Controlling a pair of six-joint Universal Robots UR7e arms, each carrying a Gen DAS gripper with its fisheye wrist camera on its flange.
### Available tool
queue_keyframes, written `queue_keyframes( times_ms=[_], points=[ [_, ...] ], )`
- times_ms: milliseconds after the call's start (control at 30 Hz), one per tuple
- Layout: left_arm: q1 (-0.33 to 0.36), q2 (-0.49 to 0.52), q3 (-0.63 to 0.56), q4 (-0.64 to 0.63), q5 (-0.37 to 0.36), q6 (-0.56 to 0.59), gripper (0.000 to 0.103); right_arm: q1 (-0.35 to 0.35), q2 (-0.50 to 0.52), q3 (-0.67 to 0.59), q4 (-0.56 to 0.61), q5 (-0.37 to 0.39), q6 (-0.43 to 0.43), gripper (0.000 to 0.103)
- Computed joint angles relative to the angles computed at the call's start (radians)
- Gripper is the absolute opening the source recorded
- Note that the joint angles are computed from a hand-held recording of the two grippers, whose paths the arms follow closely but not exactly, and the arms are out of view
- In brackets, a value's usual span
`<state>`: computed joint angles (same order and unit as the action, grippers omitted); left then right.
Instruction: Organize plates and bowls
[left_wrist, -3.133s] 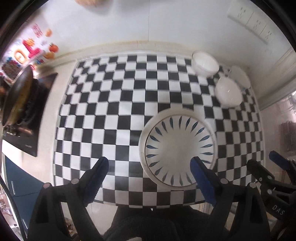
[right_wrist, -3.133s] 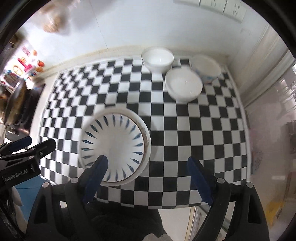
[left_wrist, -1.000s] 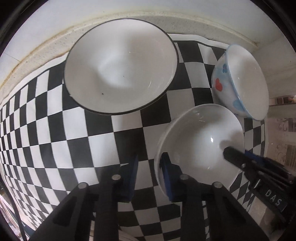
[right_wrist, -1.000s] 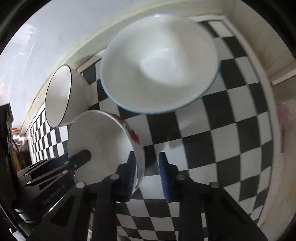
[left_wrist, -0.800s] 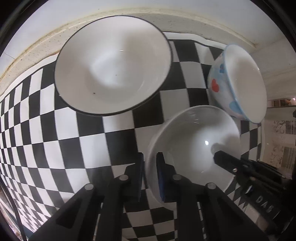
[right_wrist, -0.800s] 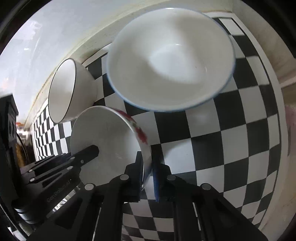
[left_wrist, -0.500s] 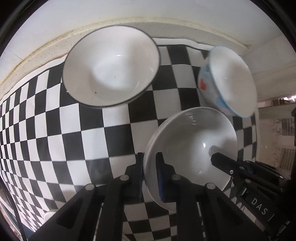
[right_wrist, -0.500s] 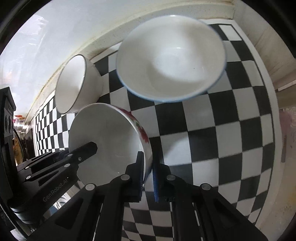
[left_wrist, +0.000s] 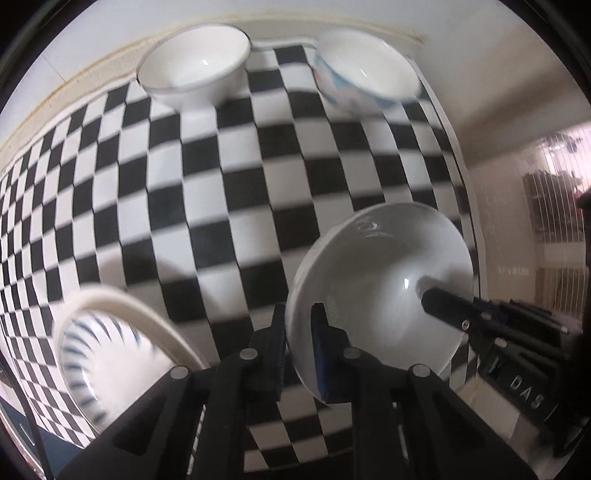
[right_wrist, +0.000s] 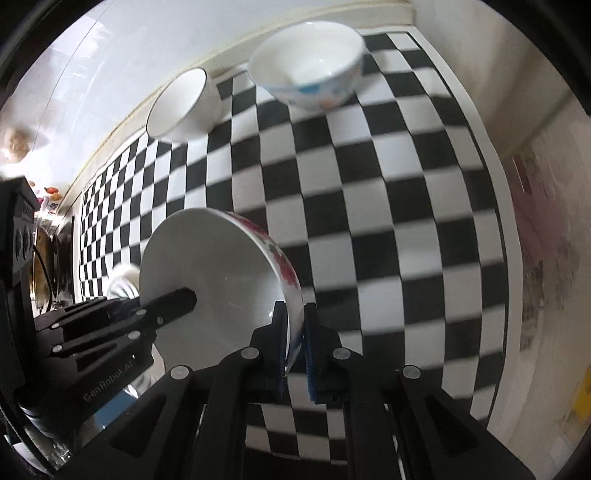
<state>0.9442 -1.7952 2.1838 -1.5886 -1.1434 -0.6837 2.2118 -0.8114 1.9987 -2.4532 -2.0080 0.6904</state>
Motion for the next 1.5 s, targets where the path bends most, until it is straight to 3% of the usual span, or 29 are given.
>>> queue_keyframes(
  times_ms=[167, 400, 700, 967, 1233, 1500],
  points=[
    [-0.064, -0.087, 0.073, 0.069, -0.052, -0.059, 0.011, 0.013, -0.047, 0.086, -0.016, 0.006, 0.023, 0.010],
    [-0.086, -0.114, 0.148, 0.060, -0.078, -0.091, 0.011, -0.016, -0.057, 0.168, -0.091, 0.018, 0.021, 0.010],
    [-0.107, -0.144, 0.206, 0.050, -0.083, -0.138, 0.011, -0.035, -0.019, 0.160, -0.123, 0.012, -0.002, 0.010],
    [-0.065, -0.121, 0.224, -0.001, -0.069, -0.111, 0.011, -0.043, -0.010, 0.157, -0.123, 0.016, -0.010, 0.010],
    [-0.083, -0.138, 0.258, -0.014, -0.074, -0.128, 0.011, -0.045, 0.005, 0.149, -0.108, 0.012, 0.004, 0.010],
    [-0.091, -0.153, 0.232, 0.035, -0.100, -0.154, 0.012, -0.054, -0.008, 0.153, -0.099, 0.034, 0.014, 0.010]
  ],
)
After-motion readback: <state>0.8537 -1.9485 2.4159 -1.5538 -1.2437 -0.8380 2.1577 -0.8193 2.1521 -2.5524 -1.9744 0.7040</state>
